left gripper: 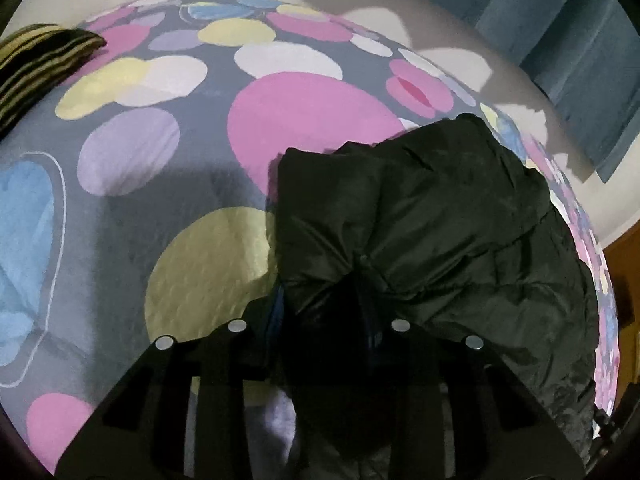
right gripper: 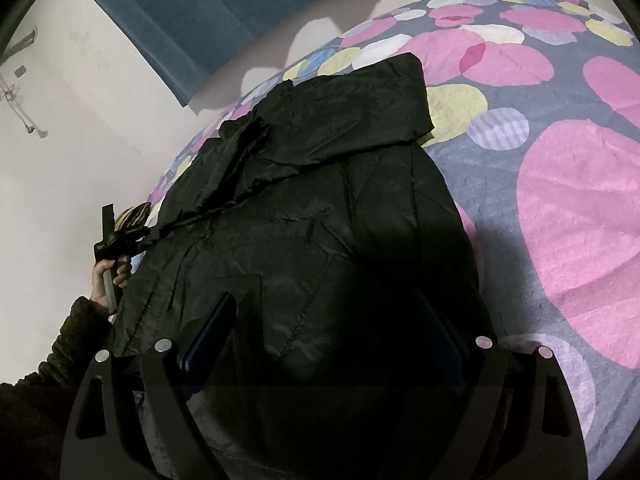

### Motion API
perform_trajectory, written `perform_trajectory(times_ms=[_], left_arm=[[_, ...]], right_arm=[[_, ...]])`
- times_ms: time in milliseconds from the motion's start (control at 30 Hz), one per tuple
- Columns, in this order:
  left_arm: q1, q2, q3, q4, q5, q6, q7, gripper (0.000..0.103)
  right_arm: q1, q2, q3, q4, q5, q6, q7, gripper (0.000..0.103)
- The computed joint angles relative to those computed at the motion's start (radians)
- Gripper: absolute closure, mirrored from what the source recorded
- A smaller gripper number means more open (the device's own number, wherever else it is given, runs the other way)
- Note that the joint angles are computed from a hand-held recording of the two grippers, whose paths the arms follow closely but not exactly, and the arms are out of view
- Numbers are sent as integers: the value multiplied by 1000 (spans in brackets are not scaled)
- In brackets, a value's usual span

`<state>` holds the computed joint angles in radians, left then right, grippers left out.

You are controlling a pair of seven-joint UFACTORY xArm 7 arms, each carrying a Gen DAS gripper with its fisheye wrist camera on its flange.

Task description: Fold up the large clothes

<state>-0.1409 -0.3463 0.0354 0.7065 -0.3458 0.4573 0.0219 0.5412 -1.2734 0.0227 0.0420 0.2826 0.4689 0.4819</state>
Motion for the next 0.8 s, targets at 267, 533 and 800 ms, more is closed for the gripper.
perform_trajectory(times_ms=[267, 533, 800], left_arm=[[-35, -162, 62, -100, -122, 44, 45, 59], [-17, -476, 52, -285, -73, 182, -1, 54], [4, -806, 61, -416, -10, 392, -64, 46]], right_arm=[[4, -13, 9, -6, -1, 2, 13, 15], [6, -29, 12, -11, -6, 9, 25, 15], [0, -39, 27, -2, -15, 32, 45, 15]])
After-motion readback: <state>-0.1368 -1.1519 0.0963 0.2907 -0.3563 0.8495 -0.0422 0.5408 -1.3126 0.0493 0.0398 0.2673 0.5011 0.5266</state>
